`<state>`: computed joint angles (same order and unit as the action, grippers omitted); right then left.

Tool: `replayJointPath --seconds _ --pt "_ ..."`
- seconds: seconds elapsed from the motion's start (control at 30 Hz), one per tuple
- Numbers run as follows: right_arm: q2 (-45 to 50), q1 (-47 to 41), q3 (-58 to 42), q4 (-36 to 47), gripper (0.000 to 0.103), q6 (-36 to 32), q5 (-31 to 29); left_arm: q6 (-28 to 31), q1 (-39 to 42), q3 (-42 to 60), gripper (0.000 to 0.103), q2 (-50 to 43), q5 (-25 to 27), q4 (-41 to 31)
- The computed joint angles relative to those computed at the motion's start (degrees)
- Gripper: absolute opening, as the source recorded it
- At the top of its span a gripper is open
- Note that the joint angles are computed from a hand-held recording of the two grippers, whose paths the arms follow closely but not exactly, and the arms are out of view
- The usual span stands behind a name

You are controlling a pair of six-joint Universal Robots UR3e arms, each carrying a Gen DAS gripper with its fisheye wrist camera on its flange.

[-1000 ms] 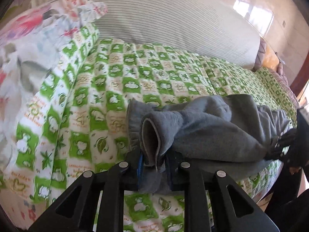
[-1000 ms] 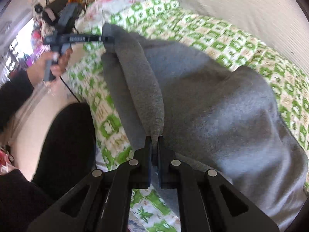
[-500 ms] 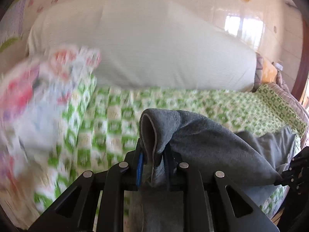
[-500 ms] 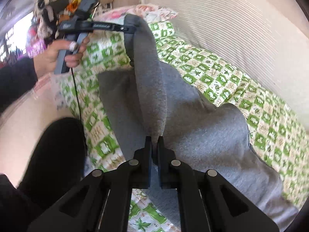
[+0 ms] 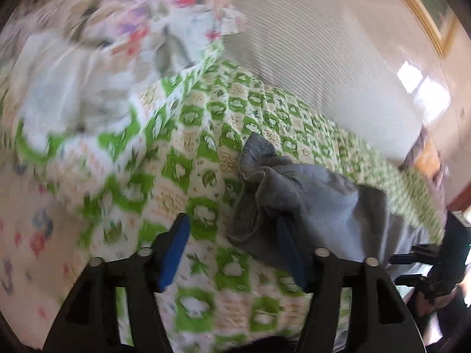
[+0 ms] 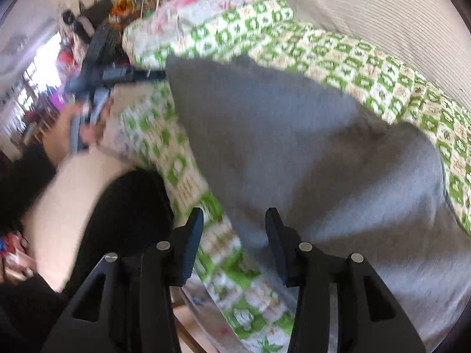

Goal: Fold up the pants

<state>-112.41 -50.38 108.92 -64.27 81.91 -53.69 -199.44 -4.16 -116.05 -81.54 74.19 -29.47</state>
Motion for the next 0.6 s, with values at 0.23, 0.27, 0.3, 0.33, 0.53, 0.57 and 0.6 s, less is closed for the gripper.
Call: replayJointPath --seconds 0.23,0.27,0.3,0.33,0.53,0.57,0.6 --pt "14.25 14.1 -13.91 -9.94 0.045 21.9 9.23 -19.21 -4.39 -0.68 0.072 -0.99 -3.0 5.44" --pt "16.65 16.24 -16.04 -11.5 0.045 25.01 10.19 -23.01 -5.88 -0.39 0.074 -1.86 -1.31 6.06" --pt "19.52 18.57 -18.73 -13.01 0.045 28.3 11.15 -25.49 -6.73 -0.09 0.074 -2.54 -0.46 5.99" --pt "22.1 20.86 -21.2 -14.93 0.045 31.8 11.95 -28.69 -8.12 0.73 0.074 -3.96 0.9 5.7" --pt "42.02 35.54 -41.38 -25.21 0.049 50.96 12.12 -36.48 -11.58 6.3 0.074 -12.37 5.15 4.95" --pt "46.35 37.79 -46.71 -24.4 0.052 53.07 11.47 -37.62 -11.65 6.86 0.074 -13.86 5.64 5.63" --pt "48.8 39.22 -49.64 -24.61 0.055 54.69 10.7 -38.27 -11.8 7.69 0.074 -14.96 6.34 5.08"
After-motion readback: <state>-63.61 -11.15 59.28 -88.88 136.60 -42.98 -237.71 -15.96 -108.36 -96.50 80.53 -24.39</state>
